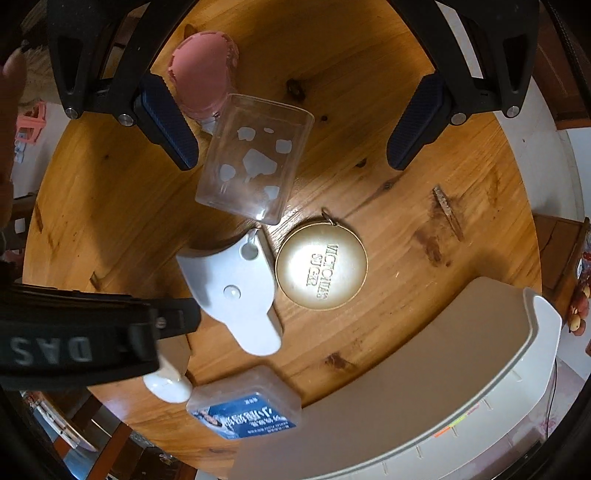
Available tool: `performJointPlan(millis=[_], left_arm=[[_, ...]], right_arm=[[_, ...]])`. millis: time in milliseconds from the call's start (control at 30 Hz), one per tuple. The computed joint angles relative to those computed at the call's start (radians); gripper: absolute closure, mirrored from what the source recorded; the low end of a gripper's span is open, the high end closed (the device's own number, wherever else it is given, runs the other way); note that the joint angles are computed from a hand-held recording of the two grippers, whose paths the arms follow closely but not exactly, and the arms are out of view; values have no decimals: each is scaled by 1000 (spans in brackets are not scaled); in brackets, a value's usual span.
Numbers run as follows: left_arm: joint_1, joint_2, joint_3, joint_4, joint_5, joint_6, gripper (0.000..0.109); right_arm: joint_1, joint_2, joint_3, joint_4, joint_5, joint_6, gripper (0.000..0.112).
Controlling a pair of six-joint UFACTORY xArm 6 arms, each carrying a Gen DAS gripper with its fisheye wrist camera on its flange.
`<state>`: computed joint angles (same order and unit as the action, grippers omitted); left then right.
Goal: Organize rigid objects
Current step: 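Grasp the clear plastic box with the left gripper while the right grasps the beige block, then carry the clear box and beige block over the white tray with both grippers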
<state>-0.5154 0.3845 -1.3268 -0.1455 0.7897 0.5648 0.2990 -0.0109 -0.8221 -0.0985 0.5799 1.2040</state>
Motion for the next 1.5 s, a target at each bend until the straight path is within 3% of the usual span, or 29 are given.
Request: performJointPlan(millis=[333,667,833,967,1033,1100,1333,1500], left_arm=[[0,-15,44,-37,-21,1,7],[10,2,32,-38,-7,15,8],[18,63,-72,-64,62,36,18],[17,58,-64,-86,73,47,29],[14,41,-41,-69,49,40,44],[15,39,-42,-67,53,31,52],[-11,92,-130,4,68,-41,53],[-28,40,-87,-15,66,-46,54]], right_arm=[[7,77,-74,-209,53,194,56],[-22,80,-53,-242,49,214,87],[-41,51,4,-201,-39,145,87],[-51,-15,82,-199,-71,113,87],[-53,-37,109,-186,-78,97,87],[-54,-48,122,-176,-80,78,87],[-49,-42,93,-183,-64,42,87],[-19,-69,75,-226,-29,56,87]])
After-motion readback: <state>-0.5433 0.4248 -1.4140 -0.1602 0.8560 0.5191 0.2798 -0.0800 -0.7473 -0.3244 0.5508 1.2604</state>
